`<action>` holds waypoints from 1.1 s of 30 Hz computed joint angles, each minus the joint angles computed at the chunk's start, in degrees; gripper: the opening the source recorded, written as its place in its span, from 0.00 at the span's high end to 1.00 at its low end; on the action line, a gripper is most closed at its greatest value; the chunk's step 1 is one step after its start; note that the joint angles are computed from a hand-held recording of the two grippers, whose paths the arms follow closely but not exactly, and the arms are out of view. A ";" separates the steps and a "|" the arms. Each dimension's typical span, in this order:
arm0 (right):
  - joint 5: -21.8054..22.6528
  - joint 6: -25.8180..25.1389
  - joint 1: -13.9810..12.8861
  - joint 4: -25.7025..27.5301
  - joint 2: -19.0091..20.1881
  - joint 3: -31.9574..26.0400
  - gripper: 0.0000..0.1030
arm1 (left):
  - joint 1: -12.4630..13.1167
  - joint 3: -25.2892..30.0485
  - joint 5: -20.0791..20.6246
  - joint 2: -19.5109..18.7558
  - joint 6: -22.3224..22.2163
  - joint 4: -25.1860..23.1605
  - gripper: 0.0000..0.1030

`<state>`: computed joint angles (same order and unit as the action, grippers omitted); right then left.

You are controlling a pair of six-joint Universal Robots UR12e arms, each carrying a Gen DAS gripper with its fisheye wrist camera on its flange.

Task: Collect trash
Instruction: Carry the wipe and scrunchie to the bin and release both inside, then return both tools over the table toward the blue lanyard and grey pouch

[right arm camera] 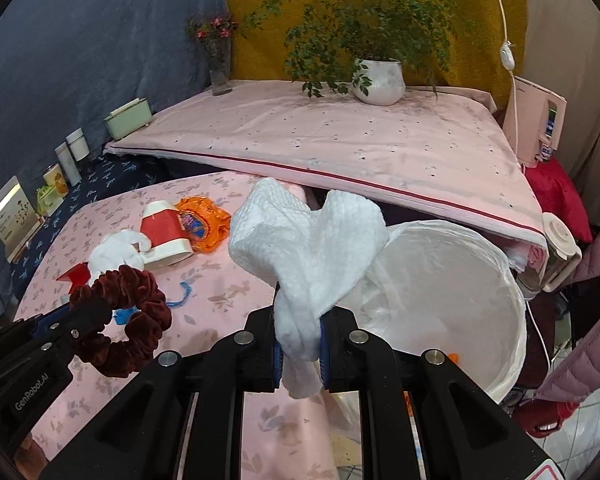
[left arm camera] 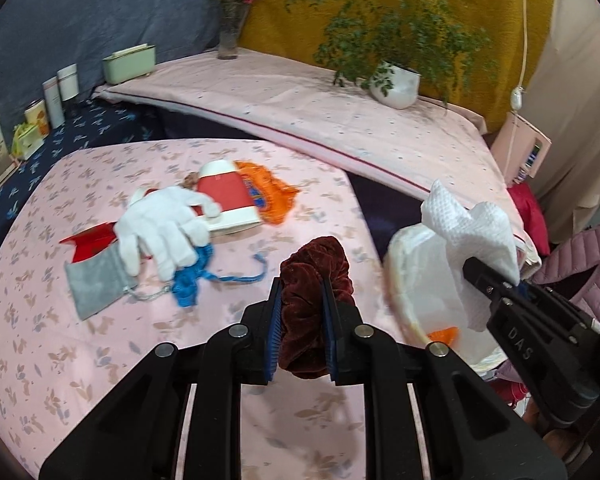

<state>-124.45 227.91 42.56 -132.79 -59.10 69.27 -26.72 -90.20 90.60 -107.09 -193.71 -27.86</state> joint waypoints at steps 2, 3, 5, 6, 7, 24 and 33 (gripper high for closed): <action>-0.31 1.04 -0.25 0.26 -0.95 1.50 0.88 | -0.73 0.77 -0.13 -0.47 0.55 -0.07 0.83; -0.45 1.55 -0.37 0.42 -1.36 2.18 0.88 | -1.06 1.18 -0.26 -0.73 0.74 -0.17 0.83; -0.69 2.43 -0.59 0.80 -2.26 3.55 0.88 | -1.65 2.01 -0.86 -1.28 0.95 -0.41 0.83; -0.76 2.83 -0.73 0.97 -2.60 4.11 0.88 | -1.82 2.39 -1.31 -1.56 1.06 -0.61 0.83; -0.77 3.29 -0.91 1.10 -3.05 4.82 0.88 | -2.08 2.91 -1.68 -1.89 1.21 -0.91 0.83; 1.87 8.99 -3.08 2.39 -6.56 11.86 0.83 | -4.29 9.44 -10.30 -7.20 3.68 -3.10 0.79; 0.02 9.36 -2.82 2.15 -6.70 12.09 0.52 | -4.67 9.44 -7.86 -7.46 3.27 -2.32 0.52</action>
